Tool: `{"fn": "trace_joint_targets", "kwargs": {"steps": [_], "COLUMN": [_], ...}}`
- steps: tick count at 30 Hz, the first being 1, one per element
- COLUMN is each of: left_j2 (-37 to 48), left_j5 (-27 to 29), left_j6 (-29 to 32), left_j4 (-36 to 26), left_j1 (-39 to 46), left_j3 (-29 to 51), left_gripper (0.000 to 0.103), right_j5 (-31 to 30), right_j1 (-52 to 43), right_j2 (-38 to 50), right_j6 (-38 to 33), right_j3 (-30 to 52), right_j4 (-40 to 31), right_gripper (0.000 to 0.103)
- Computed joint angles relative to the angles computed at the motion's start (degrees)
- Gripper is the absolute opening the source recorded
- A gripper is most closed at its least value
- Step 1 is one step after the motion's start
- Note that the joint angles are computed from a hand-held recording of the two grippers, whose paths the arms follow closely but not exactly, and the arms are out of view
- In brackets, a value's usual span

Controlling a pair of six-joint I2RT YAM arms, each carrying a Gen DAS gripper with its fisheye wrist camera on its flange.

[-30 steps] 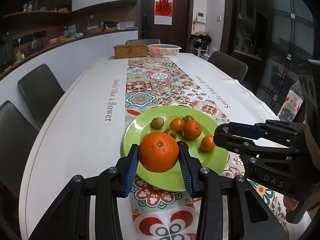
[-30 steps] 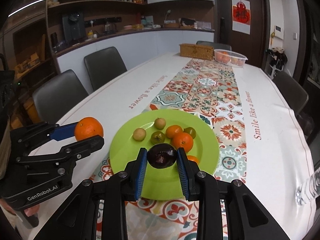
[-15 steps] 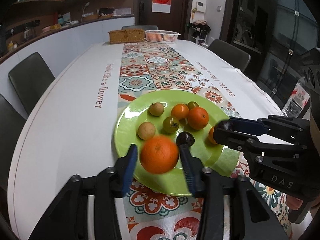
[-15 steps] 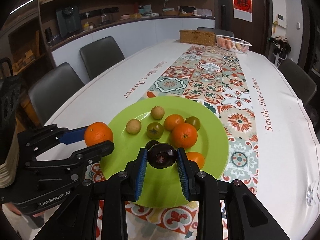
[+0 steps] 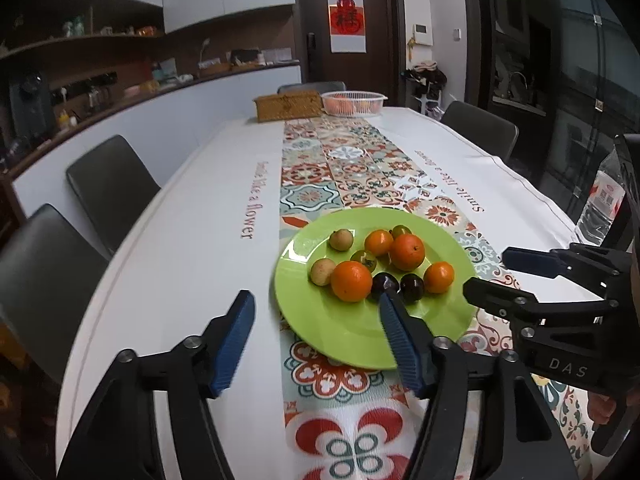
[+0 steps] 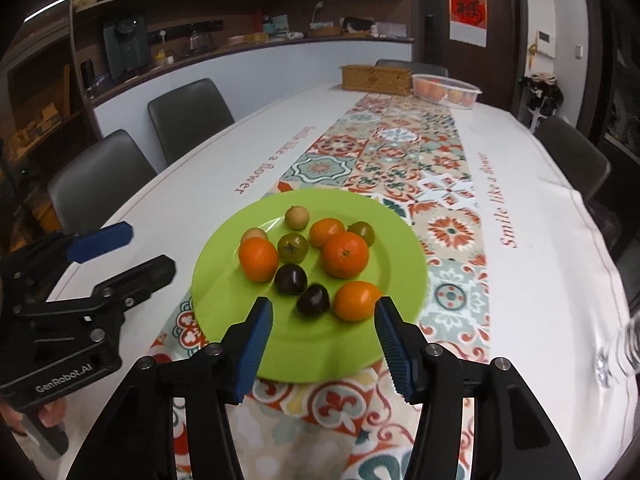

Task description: Organize fruits

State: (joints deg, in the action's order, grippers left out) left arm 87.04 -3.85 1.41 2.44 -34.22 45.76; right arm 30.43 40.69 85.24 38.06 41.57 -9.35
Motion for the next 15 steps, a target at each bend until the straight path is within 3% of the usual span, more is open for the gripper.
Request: {"fn": "trace_joint_targets", "kwargs": {"steps": [4,7,15], "left_j2": [-5.9,-10.6,-22.3], "left_j5": [-3.7,-7.3,-13.1], "left_j6": [-1.7,-3.0,-6.0], "left_j4": [-0.8,-1.2,-5.5], "left_j1": [-2.2,-4.0,-9.4], "left_j3": [-3.4,-6.1,-11.3], "left_gripper": [0.084,0.090,0.098], "right_j5": [4.6,8.9,19.0], "right_j1": [3.9,7.7,18.9], "right_j2": [-4.4,-7.2,-13.1], "right_j6": [3.8,7.4,20.7], "right_j3": [-1.4,-1.5,-1.0], "right_j4": [-4.2,-9.0,-23.9], "right_gripper": [0.066,0.068,0.082]}}
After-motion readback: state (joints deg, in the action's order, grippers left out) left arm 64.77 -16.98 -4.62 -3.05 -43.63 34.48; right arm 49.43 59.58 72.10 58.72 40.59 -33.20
